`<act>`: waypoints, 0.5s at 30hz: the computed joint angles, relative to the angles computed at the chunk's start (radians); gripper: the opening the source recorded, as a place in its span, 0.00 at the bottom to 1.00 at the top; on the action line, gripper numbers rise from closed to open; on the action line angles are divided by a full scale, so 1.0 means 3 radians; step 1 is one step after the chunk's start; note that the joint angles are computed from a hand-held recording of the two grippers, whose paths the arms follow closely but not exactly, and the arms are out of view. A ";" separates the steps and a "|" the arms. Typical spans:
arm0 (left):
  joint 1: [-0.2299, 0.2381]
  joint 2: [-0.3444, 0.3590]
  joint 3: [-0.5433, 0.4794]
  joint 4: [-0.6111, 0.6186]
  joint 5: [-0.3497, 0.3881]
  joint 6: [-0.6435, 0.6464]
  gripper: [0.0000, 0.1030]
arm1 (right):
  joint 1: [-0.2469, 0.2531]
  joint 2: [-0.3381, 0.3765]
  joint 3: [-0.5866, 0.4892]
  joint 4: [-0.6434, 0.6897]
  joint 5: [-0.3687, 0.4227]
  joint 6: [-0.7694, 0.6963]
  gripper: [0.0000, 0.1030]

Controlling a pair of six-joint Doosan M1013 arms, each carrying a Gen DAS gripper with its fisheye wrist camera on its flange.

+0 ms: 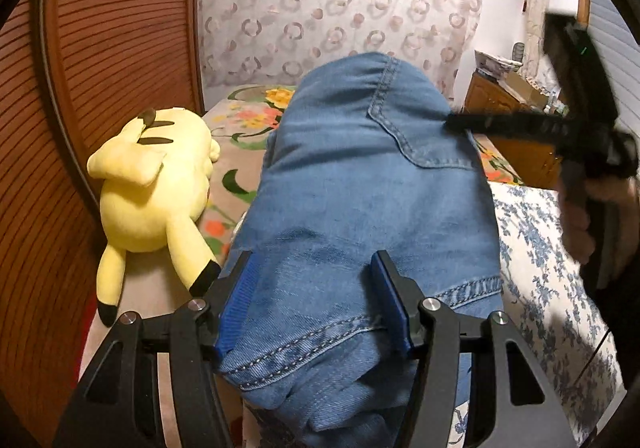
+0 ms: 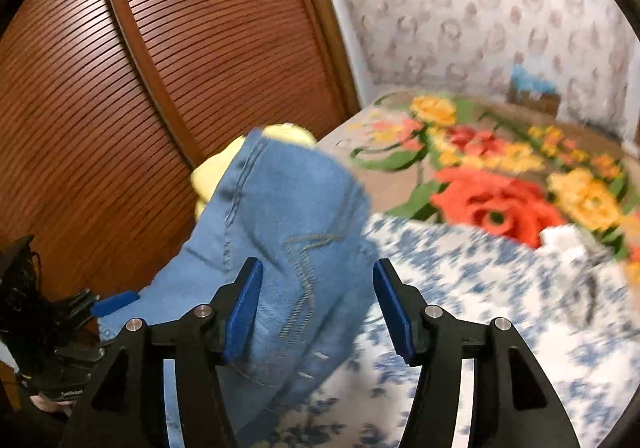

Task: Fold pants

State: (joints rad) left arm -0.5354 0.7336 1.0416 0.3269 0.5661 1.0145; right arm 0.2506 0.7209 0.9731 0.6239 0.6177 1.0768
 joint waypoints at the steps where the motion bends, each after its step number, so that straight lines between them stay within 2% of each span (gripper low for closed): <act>1: -0.0008 0.0000 0.0008 0.0025 0.0005 -0.0030 0.58 | 0.0026 -0.0072 0.0091 -0.0029 -0.0162 -0.0001 0.57; 3: -0.0013 -0.0005 0.0038 0.0077 -0.0009 -0.0101 0.58 | 0.0062 -0.0174 0.0197 0.0066 -0.0264 -0.0209 0.57; 7: -0.0018 -0.0014 0.0069 0.0120 -0.0041 -0.0156 0.58 | 0.0103 -0.0182 0.0213 0.0538 -0.0188 -0.0838 0.41; 10: -0.0024 -0.0011 0.0074 0.0165 -0.0031 -0.0185 0.58 | 0.0169 -0.0090 0.0094 0.0052 -0.0191 -0.0493 0.34; 12: -0.0023 -0.0012 0.0093 0.0172 -0.0061 -0.0203 0.58 | 0.0188 0.0003 -0.0015 -0.0424 -0.0155 -0.0070 0.33; 14: -0.0023 -0.0023 0.0120 0.0149 -0.0120 -0.0189 0.58 | 0.0176 0.0107 -0.0165 -0.0577 0.0050 0.0203 0.33; 15: -0.0028 -0.0024 0.0118 0.0165 -0.0118 -0.0192 0.58 | 0.0167 0.0119 -0.0157 -0.0551 0.0067 0.0222 0.33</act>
